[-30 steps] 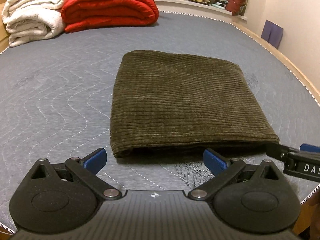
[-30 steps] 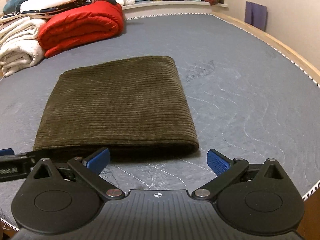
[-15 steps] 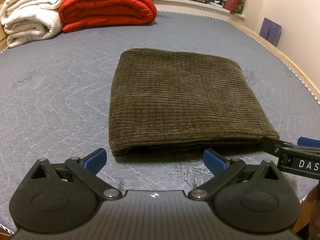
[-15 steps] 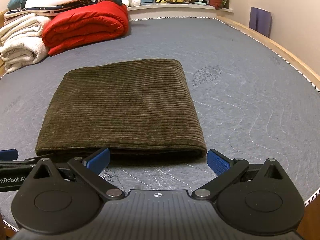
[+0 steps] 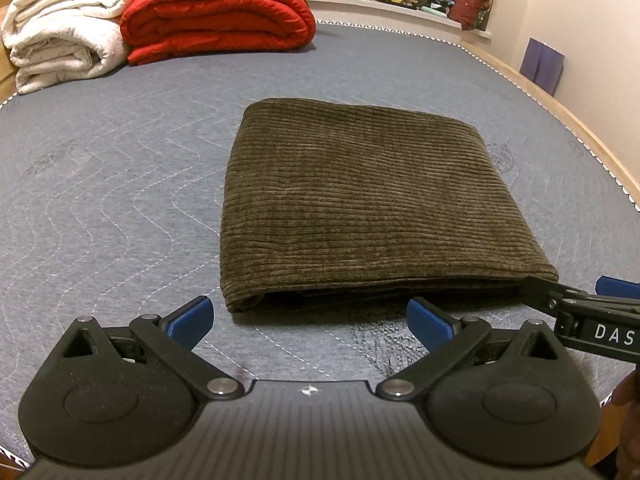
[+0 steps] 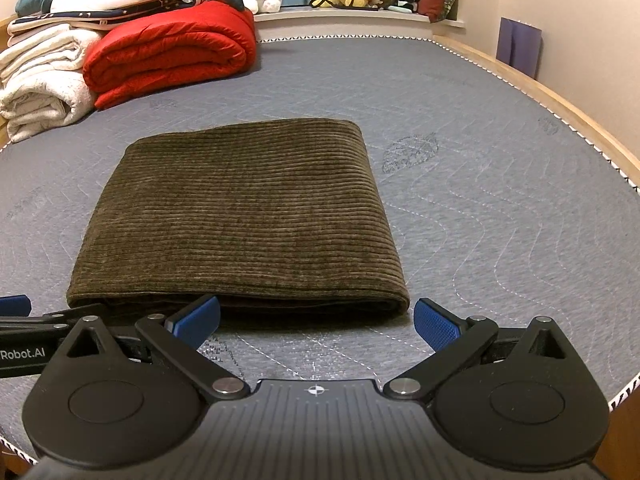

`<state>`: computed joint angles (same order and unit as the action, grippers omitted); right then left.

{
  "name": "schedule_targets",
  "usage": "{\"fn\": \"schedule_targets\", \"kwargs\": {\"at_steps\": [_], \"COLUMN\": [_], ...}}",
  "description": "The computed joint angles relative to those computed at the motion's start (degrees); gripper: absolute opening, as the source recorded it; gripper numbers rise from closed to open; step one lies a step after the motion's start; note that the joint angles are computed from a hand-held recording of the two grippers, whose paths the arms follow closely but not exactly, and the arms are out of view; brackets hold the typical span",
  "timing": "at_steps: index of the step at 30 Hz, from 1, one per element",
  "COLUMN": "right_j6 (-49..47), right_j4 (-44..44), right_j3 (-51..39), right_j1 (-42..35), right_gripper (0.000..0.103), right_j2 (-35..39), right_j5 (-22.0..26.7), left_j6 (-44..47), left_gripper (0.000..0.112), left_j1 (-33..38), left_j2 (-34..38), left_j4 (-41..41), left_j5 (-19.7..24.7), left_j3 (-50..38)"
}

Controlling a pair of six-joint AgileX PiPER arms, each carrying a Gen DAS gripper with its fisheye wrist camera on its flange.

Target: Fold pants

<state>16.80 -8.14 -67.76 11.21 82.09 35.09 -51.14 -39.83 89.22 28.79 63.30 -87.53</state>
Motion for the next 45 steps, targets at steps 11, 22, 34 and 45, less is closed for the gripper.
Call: {"fn": "schedule_targets", "kwargs": {"at_steps": [11,22,34,45], "right_j6": [0.63,1.39,0.85,0.35], "right_j4": [-0.74,-1.32,-0.96,-0.59], "right_j3": [-0.17,-0.07,-0.11,-0.1], "right_j1": [0.44,0.79,0.56,0.39], "right_gripper": [0.102,0.102,0.102,0.102], "right_j2": [-0.03,-0.1,-0.08,-0.1], "right_j5": [0.29,0.3,0.28,0.3], "left_j6": [-0.2,-0.24,-0.03,0.44], "left_gripper": [0.103,0.103,0.103,0.103], "left_j1": [-0.09,-0.15,-0.26,-0.12], "left_j2": [-0.19,-0.23,-0.44,-0.73], "left_j4": [0.0,0.12,0.0,-0.37], "left_j5": [-0.14,-0.07,-0.09,-0.61], "left_j3": [0.12,0.07,-0.04,0.2]}}
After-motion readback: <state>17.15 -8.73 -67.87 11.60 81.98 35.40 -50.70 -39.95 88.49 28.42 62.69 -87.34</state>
